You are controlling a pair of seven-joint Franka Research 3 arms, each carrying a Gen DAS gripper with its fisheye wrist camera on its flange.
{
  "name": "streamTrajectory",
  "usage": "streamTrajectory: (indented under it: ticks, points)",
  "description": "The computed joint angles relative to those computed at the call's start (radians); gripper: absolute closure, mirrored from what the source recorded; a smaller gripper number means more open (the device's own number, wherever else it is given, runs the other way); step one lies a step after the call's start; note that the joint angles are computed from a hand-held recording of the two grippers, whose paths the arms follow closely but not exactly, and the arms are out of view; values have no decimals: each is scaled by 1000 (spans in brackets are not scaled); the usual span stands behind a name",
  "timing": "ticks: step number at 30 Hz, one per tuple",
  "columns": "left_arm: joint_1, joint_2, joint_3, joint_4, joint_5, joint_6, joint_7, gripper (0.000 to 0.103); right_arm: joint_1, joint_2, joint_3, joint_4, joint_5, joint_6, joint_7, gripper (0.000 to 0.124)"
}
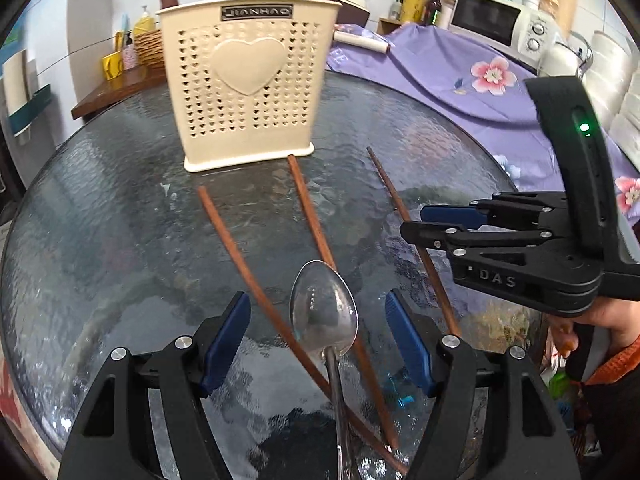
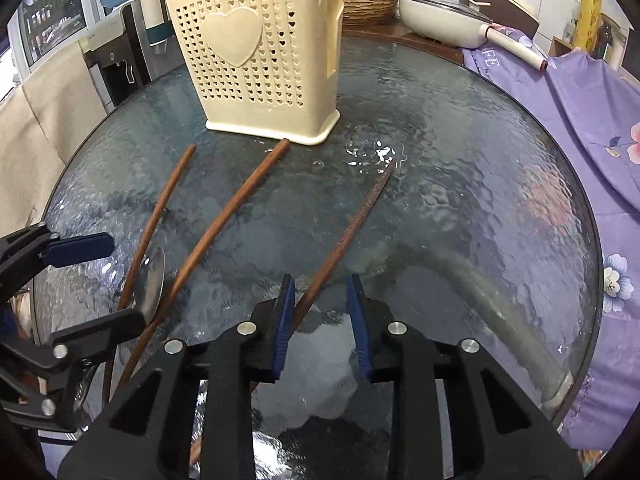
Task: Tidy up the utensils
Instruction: 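Grasp the metal spoon handle with left tool while right tool grasps a wooden chopstick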
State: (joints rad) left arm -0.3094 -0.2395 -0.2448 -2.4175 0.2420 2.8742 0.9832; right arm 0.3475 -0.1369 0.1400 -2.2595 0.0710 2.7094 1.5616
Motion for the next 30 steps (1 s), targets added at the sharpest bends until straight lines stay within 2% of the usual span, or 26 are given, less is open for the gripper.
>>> streamTrajectory:
  ticks: [4, 5, 11, 16, 23, 30]
  points:
    - [-17, 32, 15, 29, -32, -13, 45, 40, 3, -5, -2, -5, 20, -1, -10, 96]
    - [-23, 39, 22, 35, -51, -15, 63, 44, 4, -6, -2, -6, 22, 0, -9, 96]
    - [-9, 49, 9, 55, -47, -31, 60, 56, 5, -7, -4, -5, 39, -1, -16, 96]
    - [24, 53, -19, 67, 33, -22, -7, 56, 2, -6, 0, -7, 26, 4, -6, 96]
    - [-2, 69, -8, 80, 12, -32, 39, 56, 6, -6, -1, -8, 35, 6, -10, 96]
    - [-11, 72, 0, 71, -27, -27, 62, 68, 7, -5, -7, -4, 54, 1, -29, 96]
